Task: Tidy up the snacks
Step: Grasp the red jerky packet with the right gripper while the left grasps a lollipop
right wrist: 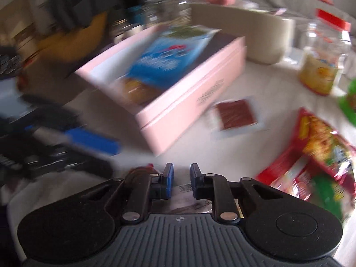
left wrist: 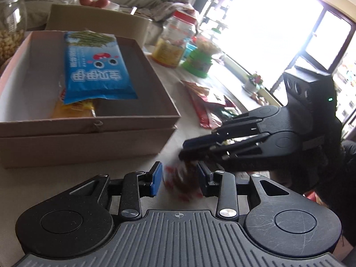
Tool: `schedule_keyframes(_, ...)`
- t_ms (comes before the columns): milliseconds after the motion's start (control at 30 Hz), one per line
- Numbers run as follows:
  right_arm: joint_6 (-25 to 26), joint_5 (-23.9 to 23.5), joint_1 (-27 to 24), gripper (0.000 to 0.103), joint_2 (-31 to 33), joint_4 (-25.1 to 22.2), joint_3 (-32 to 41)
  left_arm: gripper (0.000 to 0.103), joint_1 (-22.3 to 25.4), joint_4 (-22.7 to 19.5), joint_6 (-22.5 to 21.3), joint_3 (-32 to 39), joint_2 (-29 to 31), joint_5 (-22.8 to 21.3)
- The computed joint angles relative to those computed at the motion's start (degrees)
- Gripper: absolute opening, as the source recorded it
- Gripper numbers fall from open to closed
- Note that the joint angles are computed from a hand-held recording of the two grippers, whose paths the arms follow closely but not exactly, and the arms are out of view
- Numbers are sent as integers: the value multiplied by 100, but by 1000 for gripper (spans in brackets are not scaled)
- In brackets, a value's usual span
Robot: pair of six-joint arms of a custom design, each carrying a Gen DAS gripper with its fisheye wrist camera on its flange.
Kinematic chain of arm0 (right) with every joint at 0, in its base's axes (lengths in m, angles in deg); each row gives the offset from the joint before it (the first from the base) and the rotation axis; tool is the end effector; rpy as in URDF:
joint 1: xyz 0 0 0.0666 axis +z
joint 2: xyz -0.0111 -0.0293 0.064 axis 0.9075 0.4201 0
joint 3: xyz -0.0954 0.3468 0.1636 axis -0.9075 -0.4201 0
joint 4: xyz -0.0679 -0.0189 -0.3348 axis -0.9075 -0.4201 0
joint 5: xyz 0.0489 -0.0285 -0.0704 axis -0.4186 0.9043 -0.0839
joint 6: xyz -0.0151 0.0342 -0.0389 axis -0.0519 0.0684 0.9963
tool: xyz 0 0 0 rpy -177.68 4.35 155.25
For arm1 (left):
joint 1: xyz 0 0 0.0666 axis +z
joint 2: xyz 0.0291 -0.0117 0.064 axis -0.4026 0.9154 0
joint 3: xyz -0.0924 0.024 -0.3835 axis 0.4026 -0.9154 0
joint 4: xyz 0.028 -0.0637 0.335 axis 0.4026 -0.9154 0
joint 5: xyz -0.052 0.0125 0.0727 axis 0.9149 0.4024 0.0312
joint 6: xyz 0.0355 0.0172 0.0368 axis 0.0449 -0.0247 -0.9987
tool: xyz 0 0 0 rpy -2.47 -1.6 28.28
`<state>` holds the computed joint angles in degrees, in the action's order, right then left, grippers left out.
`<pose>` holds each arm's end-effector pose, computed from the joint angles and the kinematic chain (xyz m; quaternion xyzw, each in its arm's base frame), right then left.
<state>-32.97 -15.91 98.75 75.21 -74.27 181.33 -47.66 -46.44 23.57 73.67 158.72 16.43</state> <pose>0.3933 0.2732 0.5106 -0.3715 0.8635 0.2070 0.2711 0.3342 -0.1582 0.4745 0.0904 0.8953 -0.2577 0.3518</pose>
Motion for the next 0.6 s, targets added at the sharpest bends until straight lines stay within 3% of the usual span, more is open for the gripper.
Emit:
schedule_keyframes(100, 14, 312, 70, 23, -165, 300, -90, 39, -146, -73, -124, 17, -13, -79)
schedule_keyframes(133, 13, 671, 104, 36, -200, 575, -157, 39, -195, -86, -137, 7, -32, -127)
schedule_keyframes(167, 82, 1086, 145, 56, -197, 896, -222, 38, -235, -88, -138, 0, -41, -163)
schedule_keyframes(233, 226, 1471, 117, 67, -46, 1402, -235, 38, -320, -101, -108, -10, -59, -234)
schedule_keyframes(300, 71, 1368, -25, 67, 309, 1352, 99, 38, -392, -142, -134, -10, -89, -301)
schedule_keyframes(433, -627, 699, -272, 61, 892, 747, 811, 38, -461, -280, -326, -1, -159, -341)
schedule_keyframes(467, -701, 748, -259, 51, 800, 873, 673, 38, -471, -321, -379, -5, -174, -360)
schedule_keyframes(600, -616, 947, -121, 50, 316, 935, 125, 38, -521, -355, -424, -50, -169, -409)
